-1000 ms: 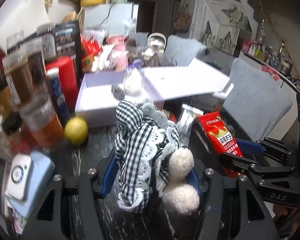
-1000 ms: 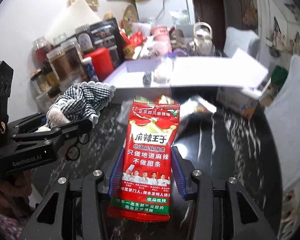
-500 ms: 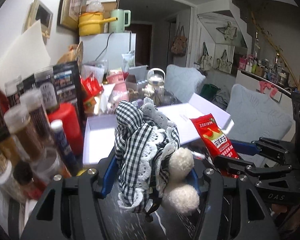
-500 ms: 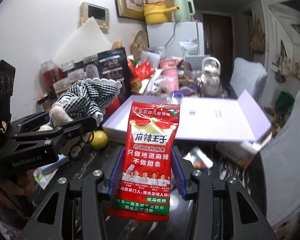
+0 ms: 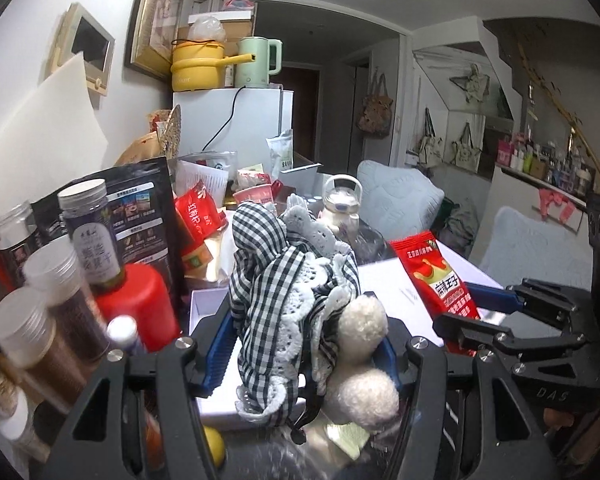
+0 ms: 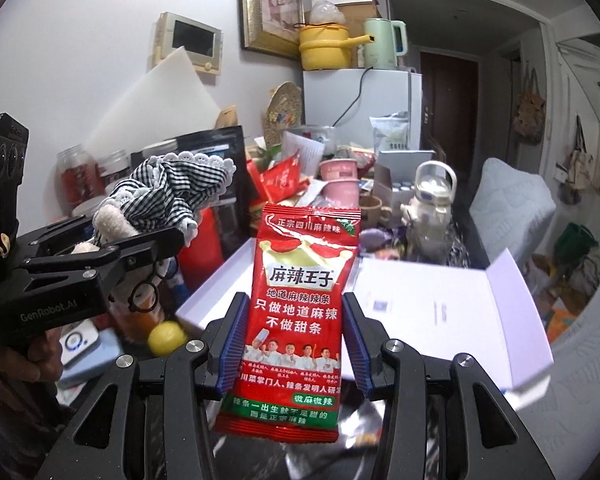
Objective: Organize soft objects
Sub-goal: 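Carry the cloth item and red packet toward the white box with both grippers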
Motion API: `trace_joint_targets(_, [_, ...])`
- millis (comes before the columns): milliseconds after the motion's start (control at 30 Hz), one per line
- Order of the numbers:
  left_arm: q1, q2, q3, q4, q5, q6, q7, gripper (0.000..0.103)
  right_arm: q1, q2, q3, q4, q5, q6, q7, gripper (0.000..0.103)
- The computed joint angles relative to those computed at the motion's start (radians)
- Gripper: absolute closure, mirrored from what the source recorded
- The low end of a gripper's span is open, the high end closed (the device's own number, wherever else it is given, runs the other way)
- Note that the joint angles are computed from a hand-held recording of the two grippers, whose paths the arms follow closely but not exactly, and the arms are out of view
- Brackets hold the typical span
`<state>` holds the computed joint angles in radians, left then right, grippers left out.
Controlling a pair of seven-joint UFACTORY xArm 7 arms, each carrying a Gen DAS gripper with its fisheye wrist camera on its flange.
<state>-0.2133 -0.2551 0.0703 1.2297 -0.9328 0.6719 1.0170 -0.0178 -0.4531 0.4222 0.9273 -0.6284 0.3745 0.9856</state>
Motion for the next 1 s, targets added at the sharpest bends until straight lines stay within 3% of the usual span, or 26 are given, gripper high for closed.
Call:
trace_joint_targets(233, [0.020,0.150,-0.042,0.130,0.004,-0.051,-0.032,0.044,-0.038,0.141,-0.023,0.107,-0.079,-0.062,0.017,0.058])
trace_joint_targets(500, [0.080,0.309,-0.114,0.255,0.073,-0.072,-0.104,0.044,0.008,0.343,-0.092,0.270,-0.192,-0.052,0.067,0.058])
trace_joint_targets(767, [0.111,0.458,-0.173,0.352,0.292,-0.084,-0.265,0.044,0.105,0.503,-0.191,0.397,-0.127,0.011,-0.020,0.058])
trace_joint_targets(1000, [0.137,0.544,-0.203,0.419,0.399,-0.048,-0.347,0.044,0.174,0.590,-0.265,0.460,-0.029,0.033,-0.126,0.058])
